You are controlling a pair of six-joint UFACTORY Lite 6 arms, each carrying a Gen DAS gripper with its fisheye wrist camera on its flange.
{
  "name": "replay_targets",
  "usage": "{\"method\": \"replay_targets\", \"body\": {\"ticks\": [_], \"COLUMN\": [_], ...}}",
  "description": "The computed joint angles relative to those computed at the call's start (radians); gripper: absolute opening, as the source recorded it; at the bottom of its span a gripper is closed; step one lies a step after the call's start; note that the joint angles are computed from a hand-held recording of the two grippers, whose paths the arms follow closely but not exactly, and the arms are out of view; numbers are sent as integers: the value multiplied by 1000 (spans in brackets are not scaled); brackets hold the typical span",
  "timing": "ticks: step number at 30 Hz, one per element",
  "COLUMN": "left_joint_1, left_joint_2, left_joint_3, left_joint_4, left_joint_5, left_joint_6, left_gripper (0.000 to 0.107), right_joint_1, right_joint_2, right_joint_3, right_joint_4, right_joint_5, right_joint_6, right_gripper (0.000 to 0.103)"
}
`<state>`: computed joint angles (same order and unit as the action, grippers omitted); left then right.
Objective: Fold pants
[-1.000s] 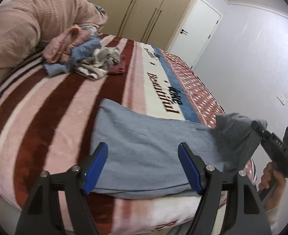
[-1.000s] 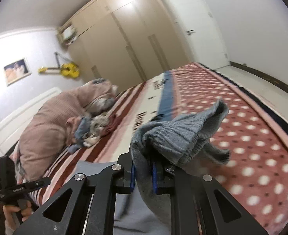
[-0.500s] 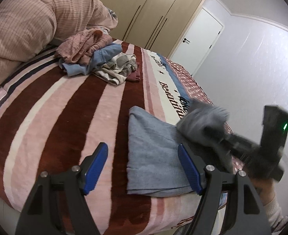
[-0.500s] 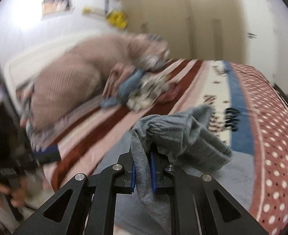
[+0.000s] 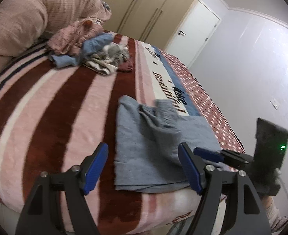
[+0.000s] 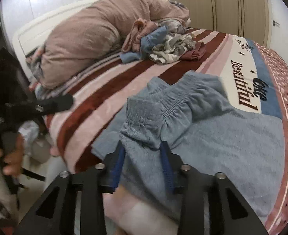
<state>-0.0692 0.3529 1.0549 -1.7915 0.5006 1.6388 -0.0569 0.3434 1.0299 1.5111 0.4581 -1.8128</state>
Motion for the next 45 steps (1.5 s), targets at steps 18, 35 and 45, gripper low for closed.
{"method": "replay_targets", "body": {"ticks": [18, 35, 45], "left_joint_1": [-198, -102, -77], "left_joint_2": [419, 272, 377], "left_joint_3": [477, 258, 358], "left_joint_4": [167, -145, 186], "left_joint_5": [-87, -121, -174], "left_joint_6": [-386, -16, -279], "left_gripper": [53, 17, 66], "right_joint_1": [-566, -498, -467], "right_joint_2": [-82, 2, 98], "right_joint_3": [-68, 9, 20], "right_joint_4": [-62, -48, -12], "right_joint_5": [218, 192, 108], "right_joint_6": [-9, 48, 40], "right_gripper": [39, 39, 60]}}
